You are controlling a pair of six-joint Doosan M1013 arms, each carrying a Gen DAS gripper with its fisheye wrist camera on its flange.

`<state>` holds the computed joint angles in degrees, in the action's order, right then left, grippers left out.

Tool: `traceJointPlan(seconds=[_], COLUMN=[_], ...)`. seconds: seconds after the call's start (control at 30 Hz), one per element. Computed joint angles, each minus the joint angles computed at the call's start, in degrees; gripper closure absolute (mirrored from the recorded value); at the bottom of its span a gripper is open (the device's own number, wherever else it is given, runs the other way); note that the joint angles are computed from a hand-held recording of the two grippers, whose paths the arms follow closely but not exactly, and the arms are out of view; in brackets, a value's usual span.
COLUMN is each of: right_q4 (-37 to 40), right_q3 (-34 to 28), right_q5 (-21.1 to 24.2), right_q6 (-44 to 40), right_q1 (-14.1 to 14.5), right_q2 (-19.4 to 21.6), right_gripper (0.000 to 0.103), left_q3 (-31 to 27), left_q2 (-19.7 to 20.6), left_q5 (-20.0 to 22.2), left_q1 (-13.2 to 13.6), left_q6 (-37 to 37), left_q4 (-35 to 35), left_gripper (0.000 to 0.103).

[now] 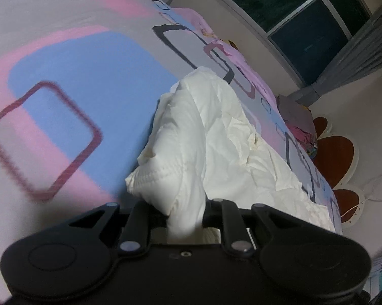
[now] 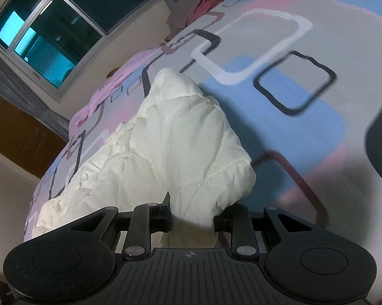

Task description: Fold large clothes

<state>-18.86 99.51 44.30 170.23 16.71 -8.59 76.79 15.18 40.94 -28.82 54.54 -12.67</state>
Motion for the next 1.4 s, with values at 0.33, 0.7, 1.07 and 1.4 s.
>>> traceJointPlan(seconds=[0.33, 0.7, 1.07, 1.4], right_q4=[-1.1, -21.6, -18.3, -22.1], right_q3=[2.1, -1.5, -10.9, -17.0], right_q5=[2.4, 10.4, -1.9, -1.9], right_q6=[-4.5, -5.2, -20.2, -21.5], right_q1=[0.2, 5.8, 7.9, 8.9], right_q2=[-2.2, -2.3, 8.5, 18.7], right_gripper=[0.045, 0.044, 0.047, 0.047], left_q3=[0.4, 0.9, -4.8, -9.8], left_q2=[0.2, -2.3, 1.8, 7.4], left_q5=[3.0, 3.0, -0.1, 2.6], left_q1=[-2.6, -2.6, -4.6, -4.7], left_q6=[-8.8, -18.6, -9.6, -2.3], left_q4=[16.4, 32.3, 31.9, 28.9], left_gripper=[0.039, 0.027, 0.026, 0.027])
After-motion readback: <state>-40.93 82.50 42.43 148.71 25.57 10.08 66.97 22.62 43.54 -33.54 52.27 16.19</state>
